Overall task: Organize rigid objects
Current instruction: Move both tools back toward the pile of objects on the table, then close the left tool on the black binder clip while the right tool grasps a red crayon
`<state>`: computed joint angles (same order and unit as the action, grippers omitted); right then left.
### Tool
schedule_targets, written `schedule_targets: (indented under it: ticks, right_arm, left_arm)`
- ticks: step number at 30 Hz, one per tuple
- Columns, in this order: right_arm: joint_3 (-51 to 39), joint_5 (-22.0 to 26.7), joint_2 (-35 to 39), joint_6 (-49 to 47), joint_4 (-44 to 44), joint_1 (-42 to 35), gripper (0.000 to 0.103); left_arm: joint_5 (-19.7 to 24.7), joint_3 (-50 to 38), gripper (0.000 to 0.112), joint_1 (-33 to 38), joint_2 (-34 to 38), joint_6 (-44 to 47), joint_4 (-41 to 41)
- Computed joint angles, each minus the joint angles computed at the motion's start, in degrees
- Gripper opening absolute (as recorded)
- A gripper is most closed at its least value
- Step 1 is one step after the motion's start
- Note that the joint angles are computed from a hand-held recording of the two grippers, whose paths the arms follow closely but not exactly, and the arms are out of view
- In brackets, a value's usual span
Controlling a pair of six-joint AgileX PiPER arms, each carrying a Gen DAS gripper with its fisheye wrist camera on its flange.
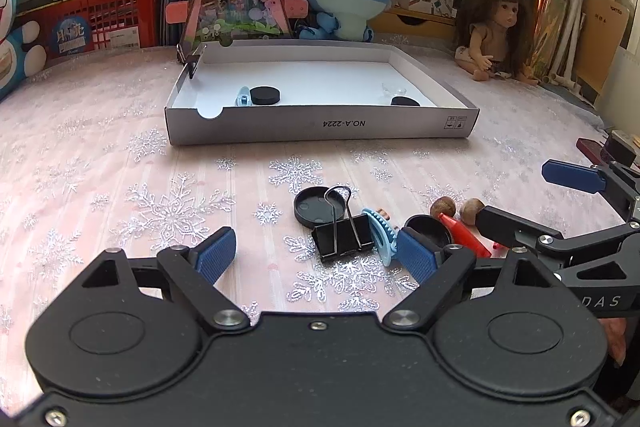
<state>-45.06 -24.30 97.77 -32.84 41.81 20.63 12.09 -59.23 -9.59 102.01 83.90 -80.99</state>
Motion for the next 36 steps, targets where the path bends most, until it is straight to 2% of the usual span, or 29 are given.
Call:
schedule_targets:
  ticks: [9,12,16,20,23,28,34,36]
  right_arm:
    - [1.35,1.42,-0.74,0.97,-0.11,-0.18,0.102]
    - [2.01,1.71,-1.32,1.88,-0.35,-0.74,0.099]
    - [4.18,-0.74,-2.33,5.15,-2.71,-0.95,0.097]
    - [4.91,-0.95,-2.89,3.00,-0.11,-1.10,0.089]
    - [4.96,0.04,-2.98,2.20,1.03,-1.35,0.083]
    - [5.05,0.46,-2.92,2.15,0.89,-0.65,0.073]
    - [4.00,0.75,-1.76,-1.18,3.37,1.21,0.067]
    - [3.71,0.83,-1.35,-2.30,4.47,1.66,0.065]
  left_arm:
    - [0.21,1.65,0.083,-0.25,-0.63,4.18,-2.56]
    - [-0.08,1.71,0.077,-0.29,-0.70,4.60,-3.11]
    - [0.70,1.39,0.064,0.38,-0.68,4.41,-3.15]
    - [0.94,1.06,0.051,0.94,-0.67,3.45,-2.59]
    - [1.20,0.91,0.047,1.47,-0.61,3.02,-2.49]
    - [1.13,0.87,0.043,1.86,-0.77,2.86,-2.43]
    - [-0.55,-0.79,0.042,0.45,0.35,2.45,-2.57]
    - [-1.10,-1.77,0.041,-0.31,1.14,-0.42,0.09]
